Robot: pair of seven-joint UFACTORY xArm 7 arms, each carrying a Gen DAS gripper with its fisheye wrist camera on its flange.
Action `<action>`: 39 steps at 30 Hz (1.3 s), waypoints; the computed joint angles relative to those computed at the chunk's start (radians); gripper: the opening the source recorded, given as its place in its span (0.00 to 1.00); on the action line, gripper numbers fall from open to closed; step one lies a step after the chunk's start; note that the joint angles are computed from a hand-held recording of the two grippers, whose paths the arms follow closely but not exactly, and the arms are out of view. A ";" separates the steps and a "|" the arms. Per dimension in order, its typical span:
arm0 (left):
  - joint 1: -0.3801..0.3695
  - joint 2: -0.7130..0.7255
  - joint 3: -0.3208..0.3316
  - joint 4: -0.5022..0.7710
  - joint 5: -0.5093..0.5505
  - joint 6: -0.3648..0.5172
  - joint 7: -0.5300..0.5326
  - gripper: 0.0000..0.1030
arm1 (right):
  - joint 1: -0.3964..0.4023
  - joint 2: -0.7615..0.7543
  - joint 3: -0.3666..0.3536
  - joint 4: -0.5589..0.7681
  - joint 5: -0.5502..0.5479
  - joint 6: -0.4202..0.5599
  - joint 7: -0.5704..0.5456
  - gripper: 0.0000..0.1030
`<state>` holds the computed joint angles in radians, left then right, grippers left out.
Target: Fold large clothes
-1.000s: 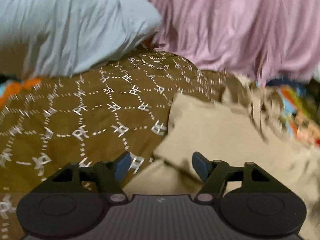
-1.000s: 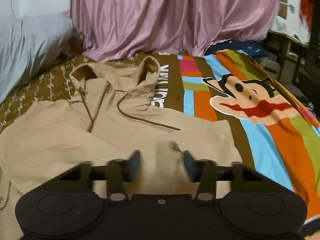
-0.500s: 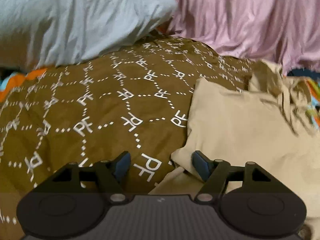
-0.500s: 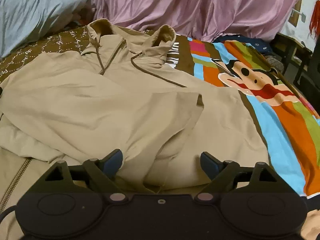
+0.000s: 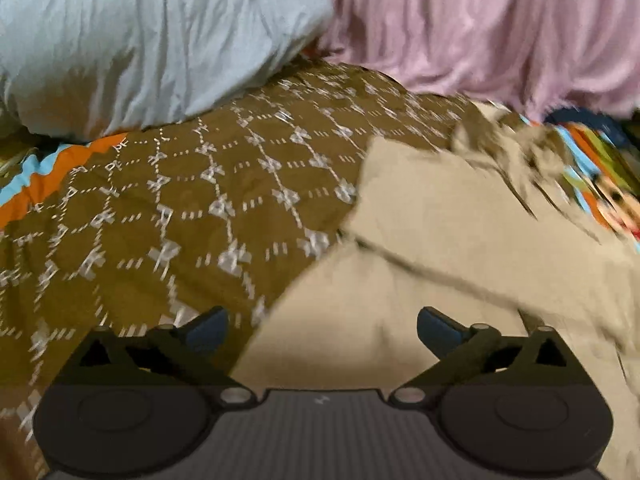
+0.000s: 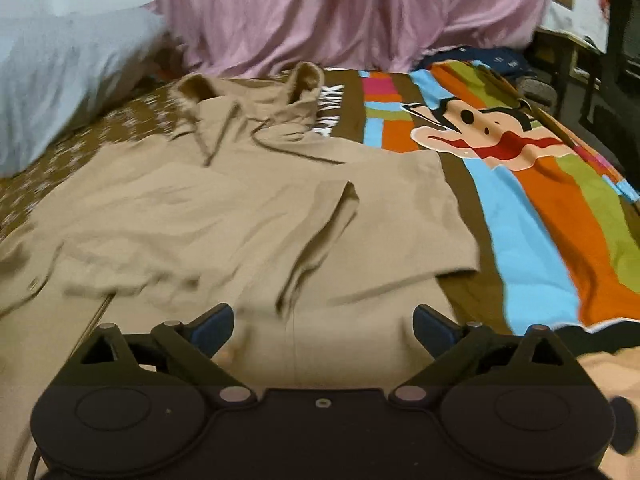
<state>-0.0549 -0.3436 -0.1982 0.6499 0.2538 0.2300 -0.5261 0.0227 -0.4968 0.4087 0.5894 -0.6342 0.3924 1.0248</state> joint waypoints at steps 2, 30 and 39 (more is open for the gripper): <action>-0.064 -0.118 0.022 -0.074 -0.027 0.061 0.068 0.99 | 0.136 -0.123 -0.086 -0.073 0.090 0.051 -0.153 0.99; -0.212 -0.517 -0.331 -0.323 0.202 0.271 -0.043 1.00 | 0.286 -0.470 0.170 -0.305 0.069 0.166 -0.351 0.61; -0.079 -0.449 -0.385 -0.299 0.325 0.173 -0.088 1.00 | 0.183 -0.519 0.119 -0.246 0.134 0.018 -0.246 0.08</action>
